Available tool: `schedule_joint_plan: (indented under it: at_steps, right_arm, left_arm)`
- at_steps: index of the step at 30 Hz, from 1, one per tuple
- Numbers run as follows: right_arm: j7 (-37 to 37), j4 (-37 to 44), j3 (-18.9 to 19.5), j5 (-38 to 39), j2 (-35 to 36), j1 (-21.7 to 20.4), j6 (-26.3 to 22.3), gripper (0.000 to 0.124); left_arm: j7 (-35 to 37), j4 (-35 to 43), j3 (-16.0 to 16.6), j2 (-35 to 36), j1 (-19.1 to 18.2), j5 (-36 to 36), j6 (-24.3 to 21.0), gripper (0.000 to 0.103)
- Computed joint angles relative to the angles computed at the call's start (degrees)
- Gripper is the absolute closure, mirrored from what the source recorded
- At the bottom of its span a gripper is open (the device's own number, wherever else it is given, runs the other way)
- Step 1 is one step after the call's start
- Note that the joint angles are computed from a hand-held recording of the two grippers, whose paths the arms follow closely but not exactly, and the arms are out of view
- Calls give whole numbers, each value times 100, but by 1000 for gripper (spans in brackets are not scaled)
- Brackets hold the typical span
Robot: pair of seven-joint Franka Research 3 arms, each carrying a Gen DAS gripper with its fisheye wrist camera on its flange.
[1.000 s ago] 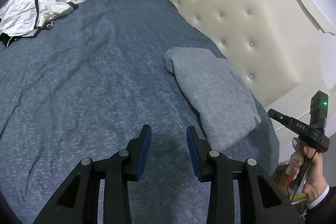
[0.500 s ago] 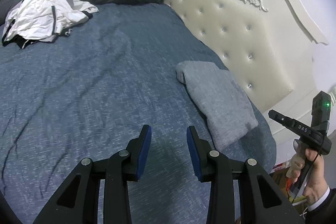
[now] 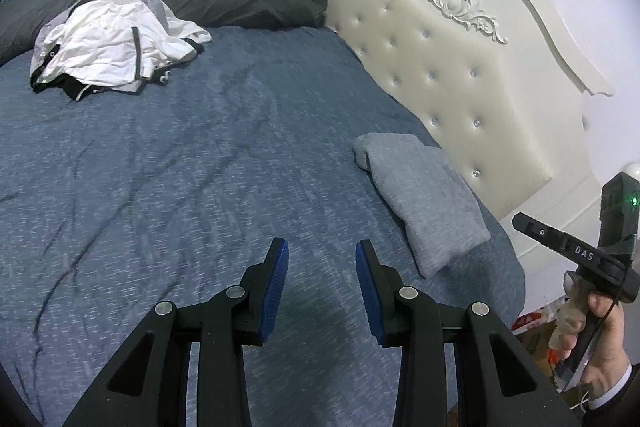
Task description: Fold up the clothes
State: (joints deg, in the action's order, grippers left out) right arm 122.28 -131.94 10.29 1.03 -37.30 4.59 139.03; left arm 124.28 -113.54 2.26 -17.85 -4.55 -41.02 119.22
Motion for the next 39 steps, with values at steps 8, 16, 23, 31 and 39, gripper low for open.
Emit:
schedule_joint_plan:
  at_steps: [8, 16, 23, 31, 39]
  right_arm:
    - [568, 347, 401, -197, 46, 76, -299, 118]
    - [900, 628, 616, -439, 118, 277, -518, 118]
    - [1221, 837, 749, -481, 179, 481, -540, 118]
    - [1518, 1070, 924, -639, 218, 633, -688, 118]
    - [1701, 1248, 1043, -788, 271, 744, -859, 114]
  left_arm:
    - [167, -15, 254, -224, 166, 15, -265, 65]
    - [377, -79, 476, -527, 257, 22, -538, 53]
    - [457, -92, 625, -698, 313, 67, -724, 51]
    - [559, -58, 790, -856, 386, 123, -886, 43]
    - [655, -55, 935, -1010, 444, 164, -994, 38]
